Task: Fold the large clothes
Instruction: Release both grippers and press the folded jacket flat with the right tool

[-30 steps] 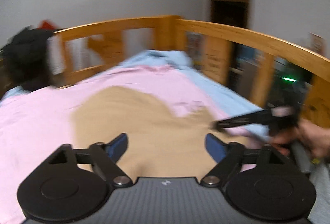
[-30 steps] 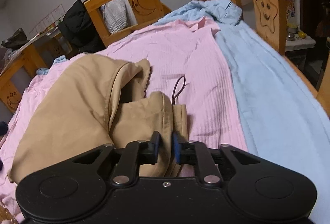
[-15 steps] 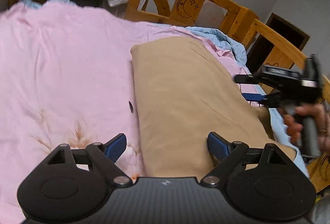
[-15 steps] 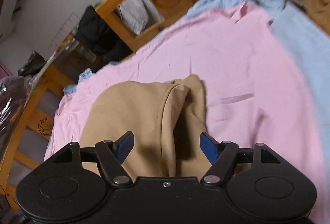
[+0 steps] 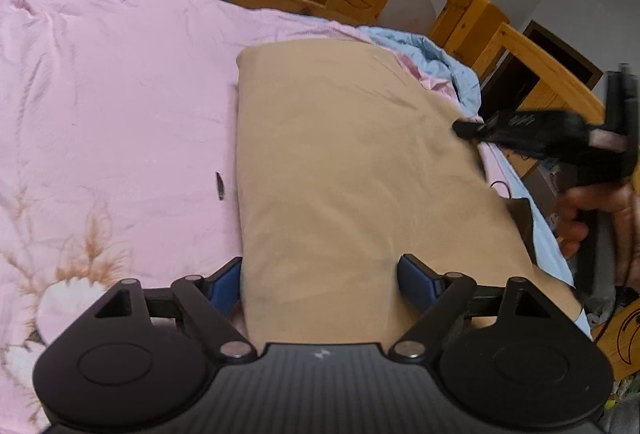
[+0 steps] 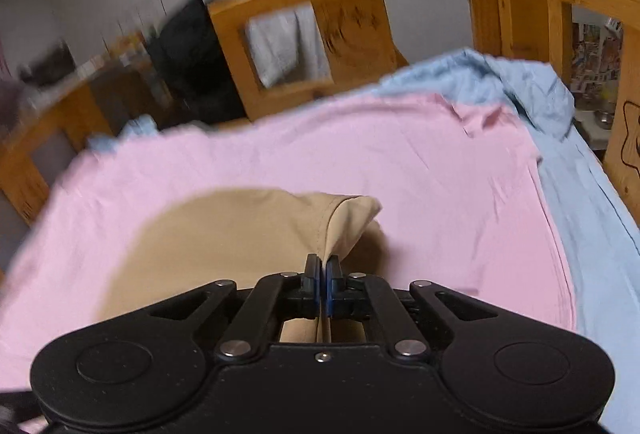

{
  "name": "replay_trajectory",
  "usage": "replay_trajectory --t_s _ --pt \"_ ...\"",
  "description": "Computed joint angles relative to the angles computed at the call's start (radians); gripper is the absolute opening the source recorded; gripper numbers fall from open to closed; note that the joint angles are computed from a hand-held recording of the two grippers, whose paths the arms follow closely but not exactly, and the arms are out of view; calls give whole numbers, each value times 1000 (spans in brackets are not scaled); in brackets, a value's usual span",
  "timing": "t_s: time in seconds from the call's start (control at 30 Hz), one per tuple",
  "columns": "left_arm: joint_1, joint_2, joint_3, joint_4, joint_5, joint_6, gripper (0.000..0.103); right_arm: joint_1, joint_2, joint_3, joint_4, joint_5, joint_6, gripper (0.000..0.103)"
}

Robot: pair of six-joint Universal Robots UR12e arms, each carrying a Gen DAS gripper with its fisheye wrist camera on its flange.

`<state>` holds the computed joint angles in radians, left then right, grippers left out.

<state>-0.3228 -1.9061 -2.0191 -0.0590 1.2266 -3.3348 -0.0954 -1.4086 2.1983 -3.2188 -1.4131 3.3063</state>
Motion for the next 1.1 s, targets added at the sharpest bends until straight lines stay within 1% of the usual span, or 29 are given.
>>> replay_trajectory --t_s 0.07,0.1,0.2,0.27,0.33,0.37,0.43,0.47,0.5,0.57,0.6,0.67,0.73,0.77,0.8,0.83,0.9,0.93,1.03,1.1 --pt "-2 -8 8 -19 -8 -1 84 20 28 -10 27 -58 -24 1" --pt "-4 -9 9 -18 -5 0 84 29 40 -12 30 -73 -18 1" --pt "-5 -1 6 -15 0 24 84 40 41 -2 12 -92 -17 2" --pt "4 10 2 -27 -13 18 85 40 23 -5 36 -102 -30 9" --pt "11 24 -7 -25 -19 16 85 41 -1 -6 55 -120 -71 20" --pt "12 32 -12 -21 -14 31 85 40 -15 -6 59 -125 -90 21" --pt "9 51 -28 8 16 70 86 48 -37 -6 48 -144 -120 31" --pt "7 62 -40 32 31 89 86 52 -44 -7 29 -144 -141 31" --pt "8 71 -51 54 36 94 86 56 -48 -10 10 -134 -167 32" --pt "13 87 -71 88 43 67 88 68 -51 -23 -4 -85 -208 38" --pt "16 94 -78 89 42 51 88 76 -46 -33 -9 -48 -227 41" --pt "23 102 -83 76 46 18 88 89 -29 -56 -2 18 -267 44" --pt "31 103 -86 56 37 7 88 108 -3 -84 19 63 -307 52" --pt "32 102 -85 41 40 7 88 119 11 -98 34 68 -331 53" --pt "32 101 -81 15 50 12 87 132 26 -111 59 55 -360 54" --pt "31 98 -84 11 53 9 87 146 41 -124 88 30 -394 55" --pt "38 91 -90 21 35 -10 87 159 65 -121 68 -5 -441 62" --pt "39 90 -90 19 30 -10 87 157 76 -117 49 -9 -449 65" --pt "32 87 -85 17 44 9 87 138 95 -102 16 28 -400 67" --pt "21 83 -81 16 65 17 87 131 106 -91 -16 35 -384 72"
